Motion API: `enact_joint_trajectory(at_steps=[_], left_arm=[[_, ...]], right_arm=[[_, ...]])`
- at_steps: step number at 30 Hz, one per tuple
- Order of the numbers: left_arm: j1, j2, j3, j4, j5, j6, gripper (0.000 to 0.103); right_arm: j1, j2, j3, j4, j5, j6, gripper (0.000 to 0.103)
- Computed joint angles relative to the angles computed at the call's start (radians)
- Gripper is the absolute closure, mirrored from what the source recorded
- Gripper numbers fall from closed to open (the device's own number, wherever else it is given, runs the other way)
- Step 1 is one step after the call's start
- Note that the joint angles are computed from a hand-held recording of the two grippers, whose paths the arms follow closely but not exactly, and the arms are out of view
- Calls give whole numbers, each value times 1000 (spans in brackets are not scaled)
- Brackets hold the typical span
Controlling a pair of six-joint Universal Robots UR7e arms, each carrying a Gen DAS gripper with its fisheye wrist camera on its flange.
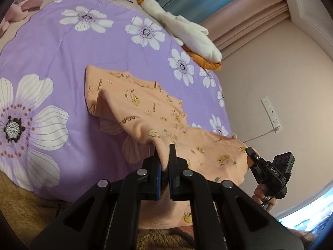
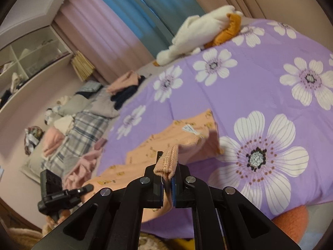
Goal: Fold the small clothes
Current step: 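Carry the held edge over toward the collar with both grippers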
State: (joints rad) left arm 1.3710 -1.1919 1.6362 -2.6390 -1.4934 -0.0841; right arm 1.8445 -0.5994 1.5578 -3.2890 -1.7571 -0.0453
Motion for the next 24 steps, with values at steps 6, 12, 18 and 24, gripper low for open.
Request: enact_joint_trajectory(at_steps=[6,12,18,24], left_arm=[[-18,-46,27,36,45,8,99],[-21,-59,48,97,86,-2,99],[-11,-46,38,105,103,-36,99],[13,1,-30,121,94,-70,99]], right_arm=[[27,-29,52,-37,-50,9,97],[29,-35,83,7,-79,44,98],[9,-30,83,23,-56,85,98],[-6,11,-13,71,-43,75,98]])
